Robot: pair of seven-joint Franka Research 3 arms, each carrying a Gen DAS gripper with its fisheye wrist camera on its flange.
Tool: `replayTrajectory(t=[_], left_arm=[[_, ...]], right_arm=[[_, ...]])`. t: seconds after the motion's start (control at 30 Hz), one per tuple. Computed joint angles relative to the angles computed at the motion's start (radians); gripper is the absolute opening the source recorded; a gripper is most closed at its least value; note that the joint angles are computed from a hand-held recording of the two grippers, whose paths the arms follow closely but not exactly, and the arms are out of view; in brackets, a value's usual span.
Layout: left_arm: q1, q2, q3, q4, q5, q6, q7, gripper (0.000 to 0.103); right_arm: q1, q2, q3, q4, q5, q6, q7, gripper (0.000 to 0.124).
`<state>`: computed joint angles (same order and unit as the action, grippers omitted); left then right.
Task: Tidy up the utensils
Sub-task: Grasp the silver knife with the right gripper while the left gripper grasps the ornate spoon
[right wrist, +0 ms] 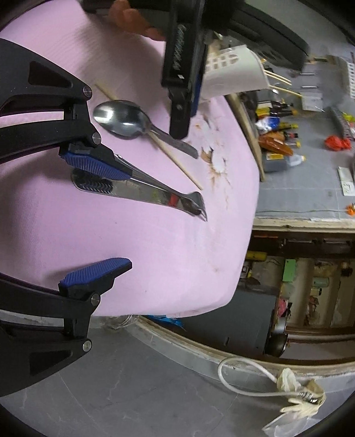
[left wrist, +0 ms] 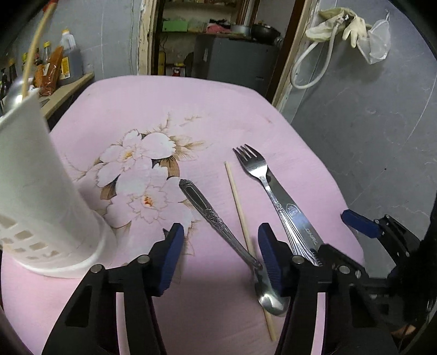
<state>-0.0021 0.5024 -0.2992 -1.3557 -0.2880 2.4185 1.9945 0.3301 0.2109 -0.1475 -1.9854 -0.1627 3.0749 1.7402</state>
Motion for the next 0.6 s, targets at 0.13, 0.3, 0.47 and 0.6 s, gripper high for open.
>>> replayTrajectory(t=[0.13, 0.3, 0.47, 0.6], left_arm=[[-0.018, 0.049, 0.013, 0.08, 0.034, -0.074, -0.034, 0.04], [-0.032, 0.112, 0.019, 0.182, 0.056, -0.159, -0.083, 0.037], [-0.046, 0.111, 0.028, 0.182, 0.098, -0.146, -0.085, 0.035], [-0.04, 0.095, 0.022, 0.157, 0.103, -0.135, -0.07, 0.032]], right_arm=[[0.054, -0.006, -0.061, -0.005, -0.105, -0.013, 0.075, 0.058], [0.071, -0.009, -0.081, -0.005, -0.208, -0.023, 0.148, 0.059], [0.073, -0.012, -0.083, 0.0, -0.318, -0.042, 0.217, 0.059], [0.075, -0.025, -0.084, -0.007, -0.426, -0.061, 0.286, 0.059]])
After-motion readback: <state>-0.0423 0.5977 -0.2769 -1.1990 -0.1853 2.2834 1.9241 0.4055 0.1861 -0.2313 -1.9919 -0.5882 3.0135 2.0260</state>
